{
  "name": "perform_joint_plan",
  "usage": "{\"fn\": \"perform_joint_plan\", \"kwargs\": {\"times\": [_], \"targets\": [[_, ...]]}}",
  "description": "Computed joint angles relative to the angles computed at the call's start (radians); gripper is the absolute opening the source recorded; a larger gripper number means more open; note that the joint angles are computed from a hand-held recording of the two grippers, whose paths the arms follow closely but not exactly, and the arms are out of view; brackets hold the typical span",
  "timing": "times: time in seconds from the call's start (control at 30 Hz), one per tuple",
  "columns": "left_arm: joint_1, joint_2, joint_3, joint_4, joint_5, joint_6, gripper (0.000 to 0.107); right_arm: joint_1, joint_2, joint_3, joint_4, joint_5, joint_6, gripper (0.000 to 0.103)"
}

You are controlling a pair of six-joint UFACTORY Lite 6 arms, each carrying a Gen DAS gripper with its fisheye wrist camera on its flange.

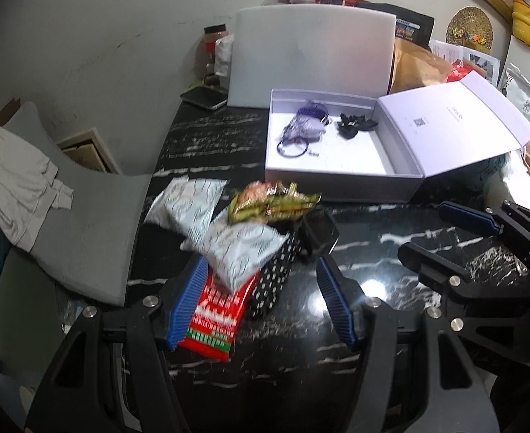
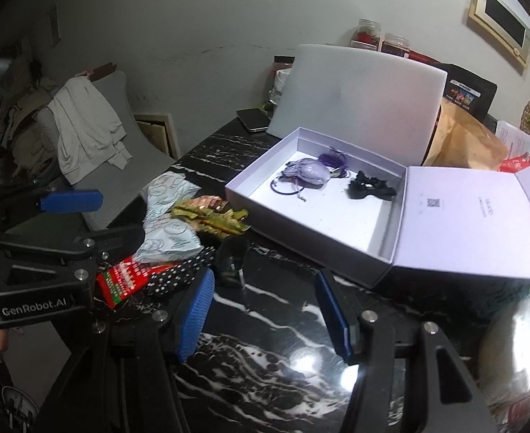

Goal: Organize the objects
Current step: 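Withdraw both tools from the white box back over the table, then close the right tool on the clear glass cup while the left tool approaches the red snack packet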

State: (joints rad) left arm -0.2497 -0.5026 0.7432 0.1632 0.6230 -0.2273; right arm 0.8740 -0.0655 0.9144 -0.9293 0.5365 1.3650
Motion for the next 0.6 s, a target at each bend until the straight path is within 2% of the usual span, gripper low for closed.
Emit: {"fn": "perform_joint_plan", "kwargs": {"times": [0.2, 0.37, 0.6], "targets": [[0.081, -0.104, -0.126, -0.082, -0.008, 0.102, 0.061, 0.072, 0.039, -0.030, -0.075, -0.033, 0.115, 0.059], [0.193, -0.150, -0.211, -0.189, -0.022, 0.260, 0.061, 0.095, 0.089, -0.053, -0.184, -0.126, 0.259, 0.058], [0.323, -0.120, -0.292, -0.340, -0.075, 0.485, 0.061, 0.108, 0.180, -0.027, -0.292, -0.177, 0.377, 0.058]]}}
